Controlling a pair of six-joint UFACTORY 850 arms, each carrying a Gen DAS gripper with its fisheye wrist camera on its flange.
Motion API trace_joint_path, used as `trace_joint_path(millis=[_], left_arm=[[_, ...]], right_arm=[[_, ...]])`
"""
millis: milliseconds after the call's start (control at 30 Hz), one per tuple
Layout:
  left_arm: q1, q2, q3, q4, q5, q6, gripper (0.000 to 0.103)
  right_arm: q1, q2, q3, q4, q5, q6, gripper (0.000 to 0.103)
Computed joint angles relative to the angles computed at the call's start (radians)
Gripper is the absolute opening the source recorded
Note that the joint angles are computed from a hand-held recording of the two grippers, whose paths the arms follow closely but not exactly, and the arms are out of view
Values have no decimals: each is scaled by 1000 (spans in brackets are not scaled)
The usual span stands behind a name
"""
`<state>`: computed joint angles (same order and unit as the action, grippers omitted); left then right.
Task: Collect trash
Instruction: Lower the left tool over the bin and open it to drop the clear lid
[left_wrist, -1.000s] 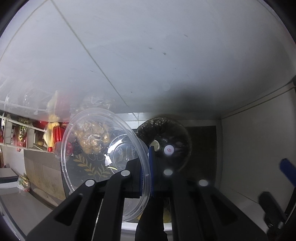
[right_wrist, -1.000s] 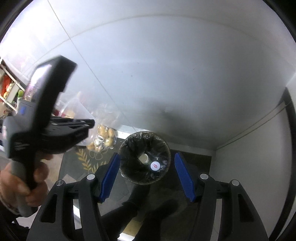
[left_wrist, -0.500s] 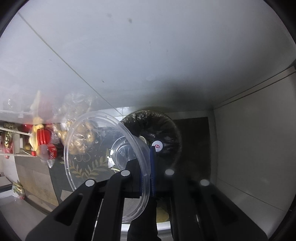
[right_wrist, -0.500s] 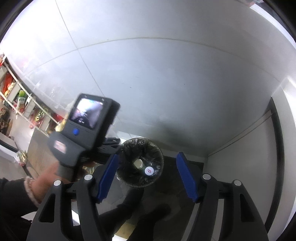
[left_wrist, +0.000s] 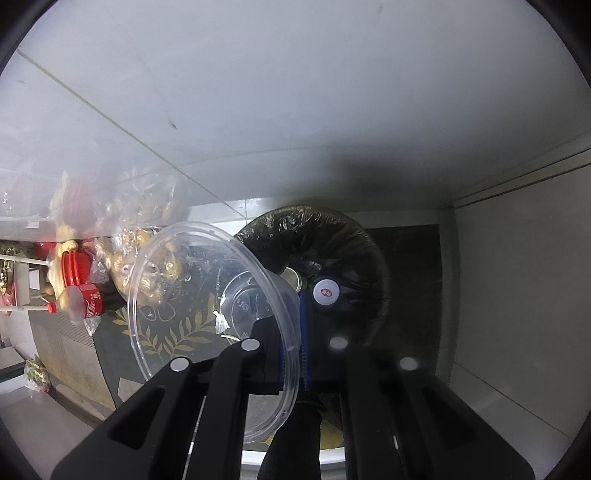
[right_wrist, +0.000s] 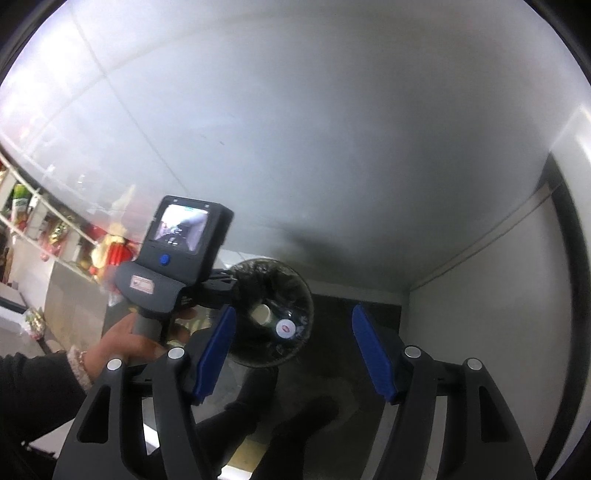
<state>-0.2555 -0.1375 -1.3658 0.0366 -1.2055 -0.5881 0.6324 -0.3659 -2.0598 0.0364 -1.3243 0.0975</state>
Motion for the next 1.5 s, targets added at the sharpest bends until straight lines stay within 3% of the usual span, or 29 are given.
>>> trace_joint_path(millis=[400, 867, 1067, 1267, 1500], left_arm=[[16, -71, 96, -110, 121, 64, 8], [21, -153, 125, -127, 122, 92, 12], [11, -166, 126, -98, 140, 82, 37], [11, -170, 132, -89, 158, 70, 38], [13, -161, 152, -75, 146, 63, 38]], right_arm=[[-7, 15, 155, -2, 81, 13, 64], [-20, 29, 182, 0, 86, 14, 64], [-11, 21, 209, -37, 130, 62, 64], [-1, -34, 230, -71, 167, 126, 64], [-5, -79, 231, -54, 134, 180, 64]])
